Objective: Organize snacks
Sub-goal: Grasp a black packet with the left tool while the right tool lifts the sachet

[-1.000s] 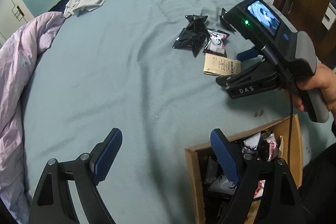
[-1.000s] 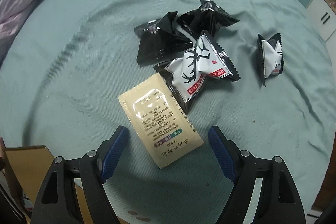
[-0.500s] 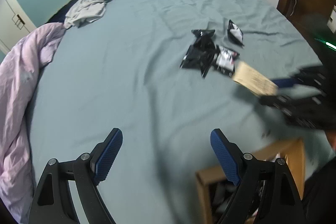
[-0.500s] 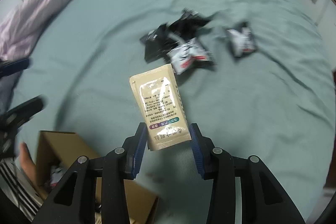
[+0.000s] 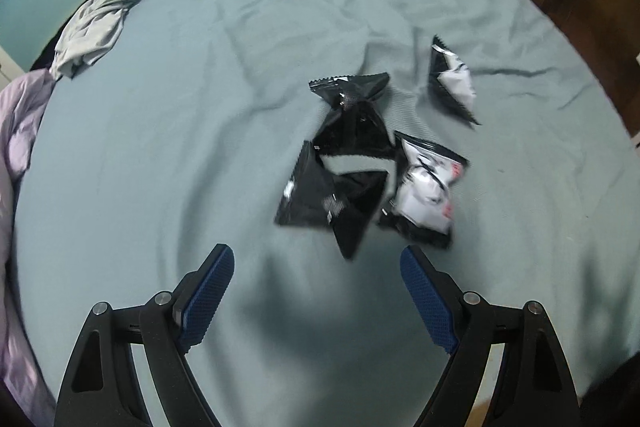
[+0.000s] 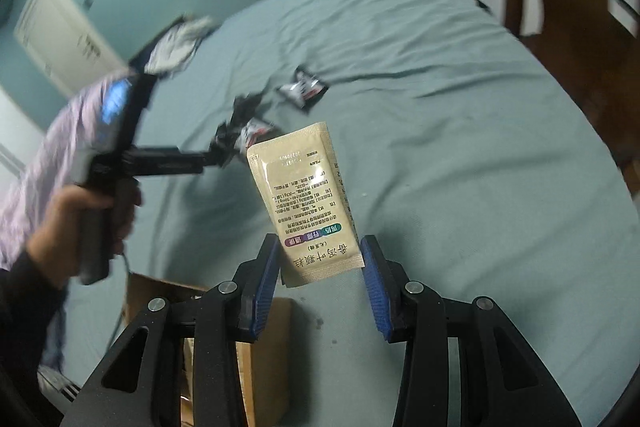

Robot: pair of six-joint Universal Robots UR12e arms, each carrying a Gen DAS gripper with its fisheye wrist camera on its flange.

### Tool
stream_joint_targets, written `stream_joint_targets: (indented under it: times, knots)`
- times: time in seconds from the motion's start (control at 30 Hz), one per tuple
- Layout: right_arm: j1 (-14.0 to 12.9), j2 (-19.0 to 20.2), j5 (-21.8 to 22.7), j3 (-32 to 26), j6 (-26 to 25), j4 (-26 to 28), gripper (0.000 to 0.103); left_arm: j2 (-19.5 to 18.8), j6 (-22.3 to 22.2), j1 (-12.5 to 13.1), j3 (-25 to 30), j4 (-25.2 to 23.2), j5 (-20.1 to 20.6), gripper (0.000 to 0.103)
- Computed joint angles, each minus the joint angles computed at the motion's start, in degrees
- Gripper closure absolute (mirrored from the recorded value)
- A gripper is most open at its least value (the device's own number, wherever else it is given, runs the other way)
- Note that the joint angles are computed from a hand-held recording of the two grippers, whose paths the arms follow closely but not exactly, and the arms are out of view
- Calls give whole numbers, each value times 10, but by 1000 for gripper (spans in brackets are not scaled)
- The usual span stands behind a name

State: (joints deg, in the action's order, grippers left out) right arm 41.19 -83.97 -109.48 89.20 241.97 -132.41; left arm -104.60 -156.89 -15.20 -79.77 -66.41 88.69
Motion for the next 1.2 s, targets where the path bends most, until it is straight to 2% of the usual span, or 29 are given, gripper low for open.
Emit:
stream_joint_targets:
  times: [0.1,0.23,0.37,0.4,0.43,0.5,0.63,0.77,0.97,1.1,1.2]
  knots:
    - [-4,-2,4,12,-2,-33,63,-13,4,-9,4,11,26,16]
    - [-17,4,49,17,2,-35,63,-23,33,-19,6,17,46,16]
    - [-21,14,47,8,-4,-27,63,-25,31,-18,5,27,35,18]
    - [-24,14,49,8,-6,-30,63,-27,28,-16,9,19,26,25]
    - [-24,14,53,9,-6,-34,63,-28,26,-13,13,4,12,40]
    - [-26,16,56,8,-5,-34,63,-29,10,-2,25,-34,-36,56]
    - [-24,18,37,5,-1,-33,63,-19,5,-1,18,-34,-23,63]
    - [-18,21,21,2,4,-27,63,10,2,3,-8,-8,2,64]
    - [-10,22,4,-7,-1,-16,63,72,-2,19,-41,-13,24,64]
    - [2,25,-21,-21,-11,10,63,127,19,40,-76,-16,4,64]
    - [12,28,-39,-30,-21,19,63,156,37,52,-97,-12,-17,64]
